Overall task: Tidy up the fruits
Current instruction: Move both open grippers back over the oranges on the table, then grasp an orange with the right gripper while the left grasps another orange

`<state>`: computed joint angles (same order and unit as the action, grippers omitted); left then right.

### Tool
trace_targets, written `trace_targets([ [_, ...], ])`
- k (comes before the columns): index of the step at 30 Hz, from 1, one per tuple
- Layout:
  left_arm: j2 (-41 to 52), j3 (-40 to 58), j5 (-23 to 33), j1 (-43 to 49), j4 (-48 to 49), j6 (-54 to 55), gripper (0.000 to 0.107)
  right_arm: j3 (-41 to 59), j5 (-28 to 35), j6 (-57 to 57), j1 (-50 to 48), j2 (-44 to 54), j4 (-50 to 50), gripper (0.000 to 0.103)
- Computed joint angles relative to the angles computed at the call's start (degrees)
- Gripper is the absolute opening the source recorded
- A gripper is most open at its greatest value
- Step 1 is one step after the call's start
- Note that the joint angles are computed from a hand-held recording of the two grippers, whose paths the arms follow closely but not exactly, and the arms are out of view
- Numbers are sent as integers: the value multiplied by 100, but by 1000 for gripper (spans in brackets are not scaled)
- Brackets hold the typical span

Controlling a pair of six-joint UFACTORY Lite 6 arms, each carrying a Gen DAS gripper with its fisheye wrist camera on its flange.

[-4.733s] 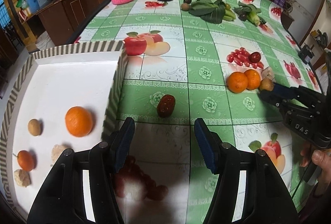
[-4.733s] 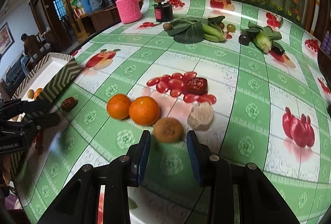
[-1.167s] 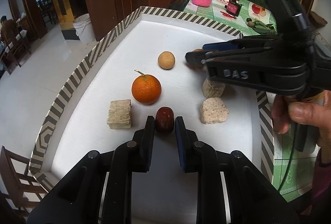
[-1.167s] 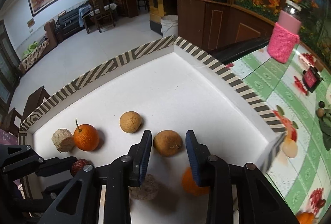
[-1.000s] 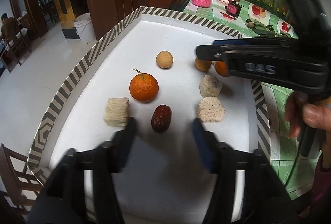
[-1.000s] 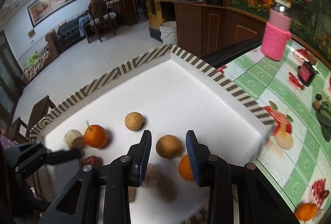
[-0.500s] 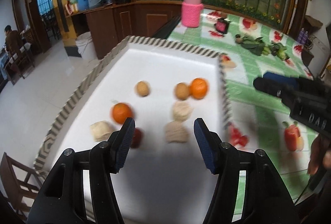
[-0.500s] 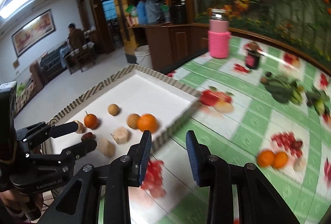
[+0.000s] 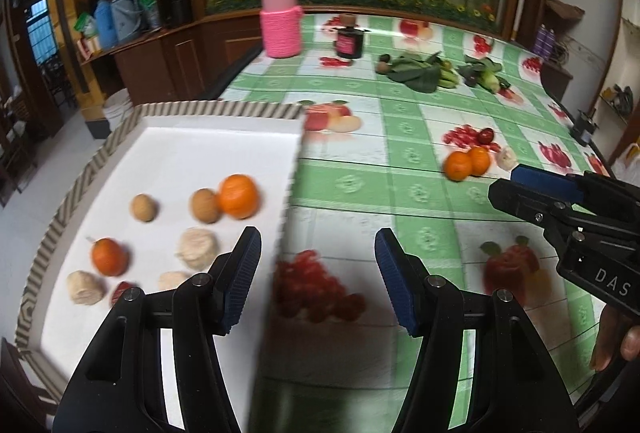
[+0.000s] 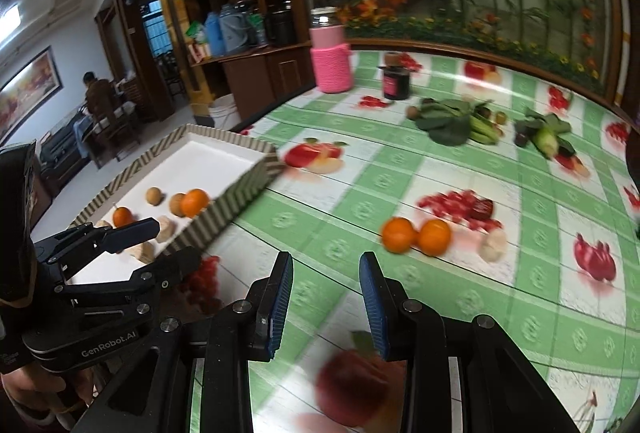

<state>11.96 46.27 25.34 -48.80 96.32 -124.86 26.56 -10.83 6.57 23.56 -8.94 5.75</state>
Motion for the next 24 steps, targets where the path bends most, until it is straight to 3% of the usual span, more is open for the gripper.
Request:
trace_targets([
  [10, 893, 1040, -594, 5, -771, 947, 60, -313, -322, 2615, -1592, 294, -3358, 33],
  [17, 1495, 1891, -877, -6, -1941, 2302, 60, 383, -518, 3483, -2187, 1214, -4818, 33],
  [24, 1737, 2202, -915, 54, -2486, 2912, 60, 1338, -297, 3699, -2132, 2202, -5523, 35],
])
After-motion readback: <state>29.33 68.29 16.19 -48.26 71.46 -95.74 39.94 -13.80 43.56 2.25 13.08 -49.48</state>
